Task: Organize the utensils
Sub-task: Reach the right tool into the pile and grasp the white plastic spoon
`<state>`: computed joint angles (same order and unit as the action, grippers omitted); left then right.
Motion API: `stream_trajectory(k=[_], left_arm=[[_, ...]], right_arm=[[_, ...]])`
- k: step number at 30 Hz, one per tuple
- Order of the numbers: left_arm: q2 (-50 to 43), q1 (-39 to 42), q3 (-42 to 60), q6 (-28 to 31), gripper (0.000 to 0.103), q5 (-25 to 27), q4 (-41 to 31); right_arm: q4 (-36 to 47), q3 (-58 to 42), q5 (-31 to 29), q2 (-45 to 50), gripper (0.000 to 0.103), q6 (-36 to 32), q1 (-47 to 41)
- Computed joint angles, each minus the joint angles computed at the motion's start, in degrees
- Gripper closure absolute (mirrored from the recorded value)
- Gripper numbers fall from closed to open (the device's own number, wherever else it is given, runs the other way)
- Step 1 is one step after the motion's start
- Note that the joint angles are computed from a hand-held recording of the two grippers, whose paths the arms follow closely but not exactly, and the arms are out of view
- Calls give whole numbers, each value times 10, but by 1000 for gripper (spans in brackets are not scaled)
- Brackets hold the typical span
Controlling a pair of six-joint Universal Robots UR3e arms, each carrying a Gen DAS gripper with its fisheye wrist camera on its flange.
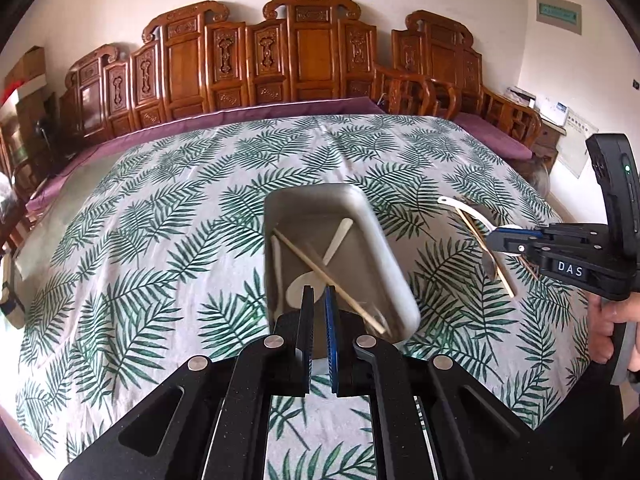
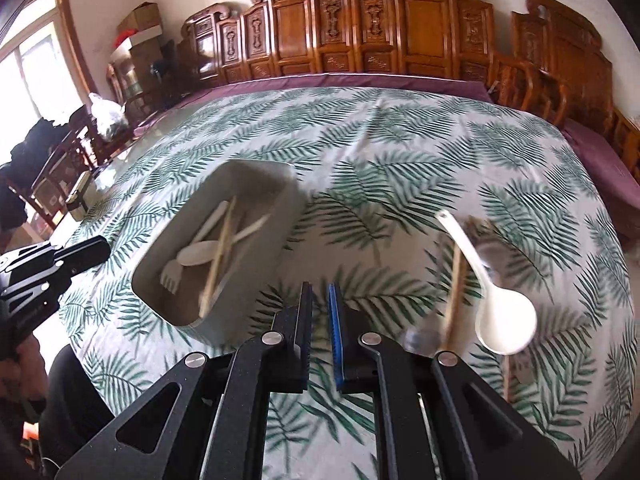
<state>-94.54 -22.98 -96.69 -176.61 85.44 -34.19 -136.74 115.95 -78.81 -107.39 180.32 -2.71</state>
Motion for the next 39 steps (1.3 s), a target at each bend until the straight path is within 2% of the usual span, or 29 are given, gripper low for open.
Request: stream_trajectory(k=[4, 5, 6, 8, 10, 14, 15, 17, 22, 32, 36, 39], left_arm=[[-15, -22, 19, -6, 98, 7, -4], [-21, -30, 27, -9, 95, 10, -5], [-25, -35, 32, -11, 92, 12, -6], [-36, -51, 43, -15, 75, 18, -3], [-47, -64, 56, -18, 73, 23, -4], [-78, -94, 92, -25, 58, 33, -8], [-86, -100, 101, -26, 57, 36, -11], [-100, -111, 115, -29, 49, 41, -13], [-125, -128, 143, -30, 42, 48, -23], [-140, -143, 165, -24, 41, 58, -44], [-142, -144, 165, -23, 41, 56, -48], [-144, -146, 159, -20, 41, 57, -47]], right_arm=[[39, 54, 21, -83, 91, -42, -68], [48, 65, 22, -100, 91, -53, -82], [62, 80, 25, -123, 91, -73, -107], [86, 98, 35, -154, 91, -102, -147], [109, 113, 48, -184, 91, -132, -190], [143, 130, 76, -213, 92, -193, -265], [141, 131, 77, -206, 91, -203, -274], [134, 131, 79, -190, 82, -223, -289], [79, 112, 70, -113, 81, -230, -286], [24, 11, 24, 74, 81, -210, -218], [20, -17, -8, 121, 81, -196, -196], [15, -25, -7, 137, 81, -190, -192]])
